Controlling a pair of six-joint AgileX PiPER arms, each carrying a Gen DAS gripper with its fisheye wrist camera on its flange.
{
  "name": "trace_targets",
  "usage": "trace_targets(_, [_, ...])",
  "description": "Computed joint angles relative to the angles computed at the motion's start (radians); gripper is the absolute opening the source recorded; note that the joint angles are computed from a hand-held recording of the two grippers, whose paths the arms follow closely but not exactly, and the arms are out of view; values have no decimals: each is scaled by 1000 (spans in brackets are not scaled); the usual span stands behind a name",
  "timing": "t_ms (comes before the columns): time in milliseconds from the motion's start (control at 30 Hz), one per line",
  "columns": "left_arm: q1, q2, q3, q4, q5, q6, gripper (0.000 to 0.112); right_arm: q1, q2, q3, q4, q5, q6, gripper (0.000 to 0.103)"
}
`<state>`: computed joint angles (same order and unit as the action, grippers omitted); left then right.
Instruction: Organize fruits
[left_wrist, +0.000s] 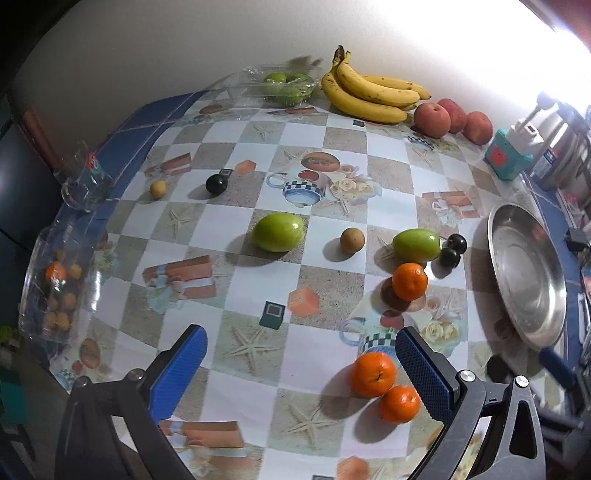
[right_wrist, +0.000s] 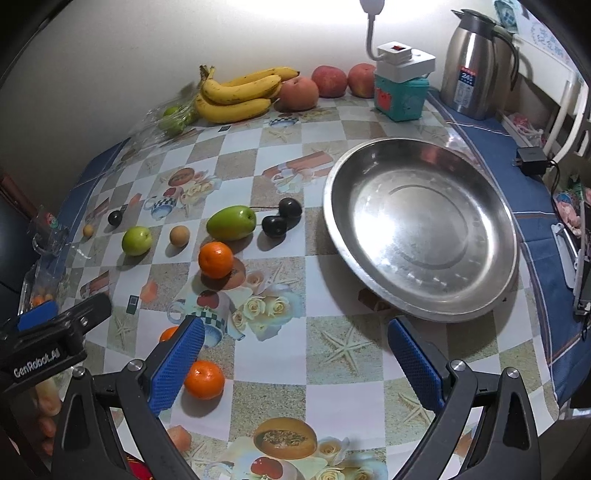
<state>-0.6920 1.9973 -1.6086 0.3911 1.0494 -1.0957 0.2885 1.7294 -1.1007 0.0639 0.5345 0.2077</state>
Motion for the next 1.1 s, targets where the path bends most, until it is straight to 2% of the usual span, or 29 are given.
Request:
trace_targets(133, [-4, 20, 7, 27, -22, -16, 103, -2, 28, -15, 79, 15, -86, 100])
trace_targets(267, [33, 27, 37, -24, -52, -10, 103, -2, 79, -51, 195, 64, -197, 99])
trace_targets(400, [65, 29, 68, -69, -86, -10, 103, 26, 113, -79, 249, 102, -262, 99])
trace_targets(533, [80, 35, 75, -120, -113, 32, 103, 70, 155, -125, 209, 149, -250, 99])
trace_targets(867, [87, 65, 35, -188, -81, 118, 103, 120, 241, -200, 156, 230, -236, 98])
trace_targets(967, [87, 68, 30, -192, -78, 125, 103, 136, 258, -214, 143, 241, -234, 85])
trace_targets(1033, [88, 70, 27, -196, -76, 129, 103, 144, 274, -227, 144, 252, -236, 71])
trace_targets(1100, [88, 70, 26, -201, -76, 132, 103, 151, 280, -225, 149, 247, -236, 67])
